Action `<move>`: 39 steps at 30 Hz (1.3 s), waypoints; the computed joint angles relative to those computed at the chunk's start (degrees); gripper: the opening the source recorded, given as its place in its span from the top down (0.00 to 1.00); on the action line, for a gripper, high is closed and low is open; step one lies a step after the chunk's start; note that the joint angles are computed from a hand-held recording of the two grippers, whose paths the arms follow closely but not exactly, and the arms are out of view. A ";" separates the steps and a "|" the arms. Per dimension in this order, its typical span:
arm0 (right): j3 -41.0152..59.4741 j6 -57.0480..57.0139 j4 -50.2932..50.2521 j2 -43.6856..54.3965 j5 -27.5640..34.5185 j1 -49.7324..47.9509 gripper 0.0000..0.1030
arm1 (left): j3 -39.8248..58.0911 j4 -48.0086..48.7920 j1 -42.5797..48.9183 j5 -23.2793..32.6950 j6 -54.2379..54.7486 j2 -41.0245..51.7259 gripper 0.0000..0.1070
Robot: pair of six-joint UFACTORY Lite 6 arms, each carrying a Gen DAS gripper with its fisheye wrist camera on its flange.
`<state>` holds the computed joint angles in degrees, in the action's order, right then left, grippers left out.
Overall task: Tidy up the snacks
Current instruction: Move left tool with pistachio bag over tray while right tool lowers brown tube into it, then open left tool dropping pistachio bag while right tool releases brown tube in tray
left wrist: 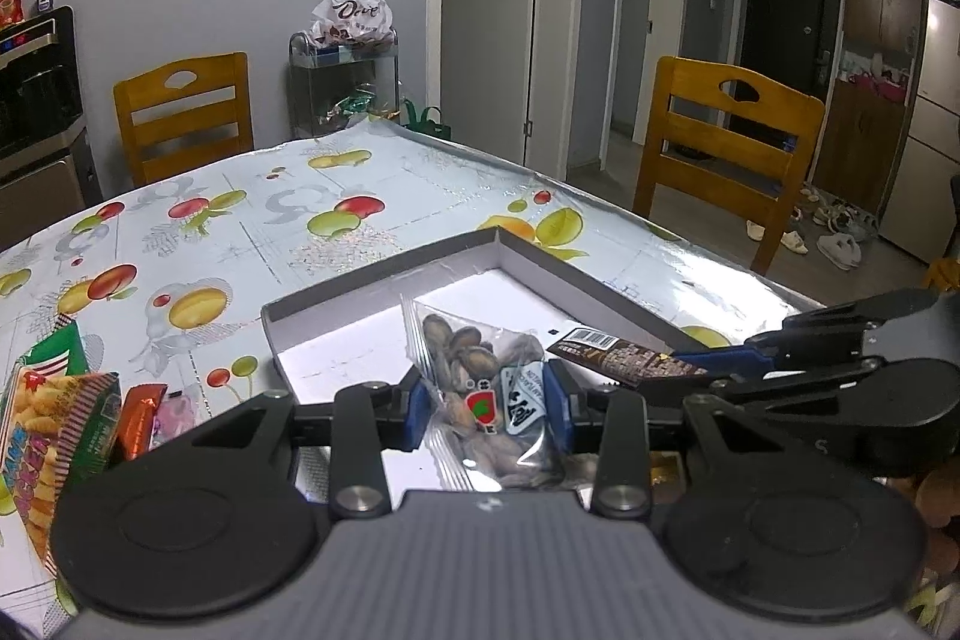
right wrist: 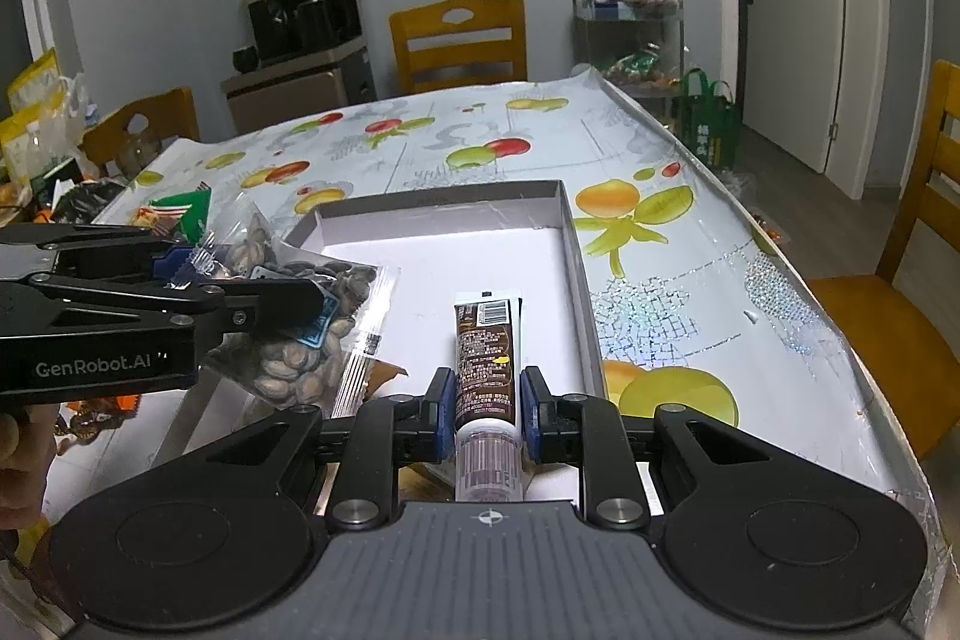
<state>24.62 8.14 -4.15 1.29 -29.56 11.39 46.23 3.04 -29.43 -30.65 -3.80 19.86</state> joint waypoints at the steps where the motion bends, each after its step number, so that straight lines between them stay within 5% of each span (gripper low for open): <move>1: 0.04 0.14 -0.03 0.05 -0.01 0.01 0.76 | 0.13 -0.32 -0.11 0.05 0.23 0.12 0.67; 10: 0.50 0.45 -0.35 0.47 0.45 -0.11 0.75 | 1.41 1.22 0.46 1.07 -2.01 1.49 0.52; 16: -0.77 1.48 -1.07 -2.02 0.24 -0.19 0.68 | 0.65 3.80 1.25 0.56 -3.71 1.00 0.27; 23: -2.52 2.11 -1.40 -6.44 0.73 -0.12 0.60 | -2.14 2.39 0.88 -0.47 -2.85 -2.54 0.25; 39: -4.79 0.91 1.68 -12.87 3.00 5.33 0.58 | -12.34 4.64 6.67 -1.21 -3.67 -16.11 0.24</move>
